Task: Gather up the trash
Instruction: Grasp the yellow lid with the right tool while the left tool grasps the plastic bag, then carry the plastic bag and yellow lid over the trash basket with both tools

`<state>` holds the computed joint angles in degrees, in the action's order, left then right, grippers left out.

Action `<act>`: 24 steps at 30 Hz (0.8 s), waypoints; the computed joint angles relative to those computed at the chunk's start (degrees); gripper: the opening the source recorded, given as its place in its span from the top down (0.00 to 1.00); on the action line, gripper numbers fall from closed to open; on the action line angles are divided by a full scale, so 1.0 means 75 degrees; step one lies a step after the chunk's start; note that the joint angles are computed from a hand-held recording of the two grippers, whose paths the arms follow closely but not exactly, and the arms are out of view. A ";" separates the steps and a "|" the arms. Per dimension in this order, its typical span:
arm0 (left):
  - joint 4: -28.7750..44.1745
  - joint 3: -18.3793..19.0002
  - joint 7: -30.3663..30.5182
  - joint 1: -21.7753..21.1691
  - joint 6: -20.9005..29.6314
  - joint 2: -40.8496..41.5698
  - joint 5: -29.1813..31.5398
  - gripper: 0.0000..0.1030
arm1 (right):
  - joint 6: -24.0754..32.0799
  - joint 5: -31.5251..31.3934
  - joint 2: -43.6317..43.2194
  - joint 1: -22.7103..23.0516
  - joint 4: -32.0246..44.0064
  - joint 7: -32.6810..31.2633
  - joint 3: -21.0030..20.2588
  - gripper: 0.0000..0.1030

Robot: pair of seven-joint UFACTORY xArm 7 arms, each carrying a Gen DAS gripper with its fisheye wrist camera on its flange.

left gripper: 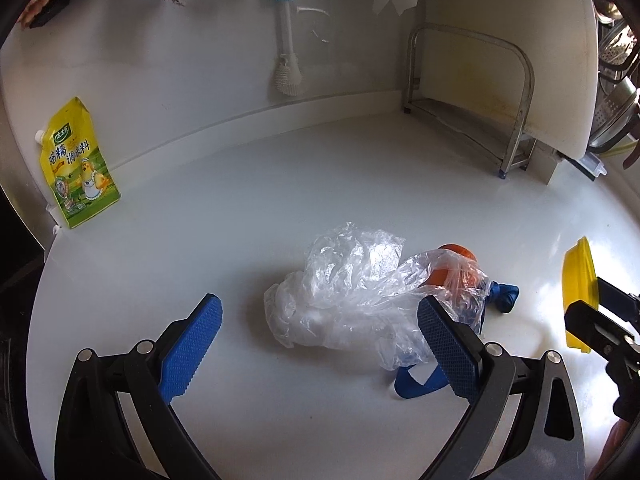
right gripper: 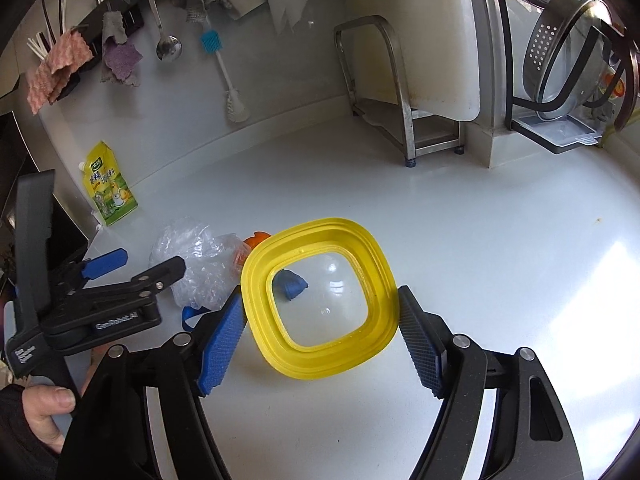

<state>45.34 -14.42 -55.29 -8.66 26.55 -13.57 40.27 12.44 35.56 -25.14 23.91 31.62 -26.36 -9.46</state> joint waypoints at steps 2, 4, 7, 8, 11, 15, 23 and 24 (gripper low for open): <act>0.0053 -0.0065 -0.0169 0.0037 0.0046 0.0117 0.0179 0.13 | -0.0013 0.0101 -0.0072 0.0108 -0.0028 -0.0086 -0.0087 0.31; 0.0106 -0.0032 -0.0096 -0.0045 0.0064 0.0244 0.0160 0.30 | 0.0013 0.0163 -0.0126 0.0155 -0.0048 -0.0132 -0.0154 0.31; 0.0111 0.0001 -0.0112 -0.0145 0.0046 0.0344 0.0246 0.49 | 0.0067 0.0240 -0.0132 0.0183 -0.0055 -0.0167 -0.0199 0.31; 0.0067 0.0021 -0.0154 -0.0164 -0.0041 0.0309 0.0307 0.56 | 0.0077 0.0245 -0.0125 0.0174 -0.0056 -0.0169 -0.0183 0.31; -0.0100 0.0118 -0.0032 -0.0205 -0.0300 0.0121 0.0158 0.65 | 0.0058 0.0239 -0.0131 0.0136 -0.0093 -0.0153 -0.0119 0.31; -0.0478 0.0021 0.0012 -0.0075 -0.0309 -0.0410 0.0159 0.67 | -0.0008 0.0053 -0.0328 -0.0043 -0.0296 0.0109 0.0125 0.31; -0.1778 -0.0214 0.0723 0.0073 -0.0400 -0.2333 -0.0832 0.67 | -0.0249 -0.1214 -0.1338 -0.0627 -0.1185 0.1420 0.1058 0.31; -0.1955 -0.0260 0.0829 0.0054 -0.0361 -0.2641 -0.0973 0.67 | -0.0226 -0.1388 -0.1544 -0.0730 -0.1325 0.1622 0.1231 0.31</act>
<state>30.67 -16.37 -49.07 -8.26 23.84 -33.38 32.97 10.74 25.15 -36.71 18.43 21.69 -14.20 -0.23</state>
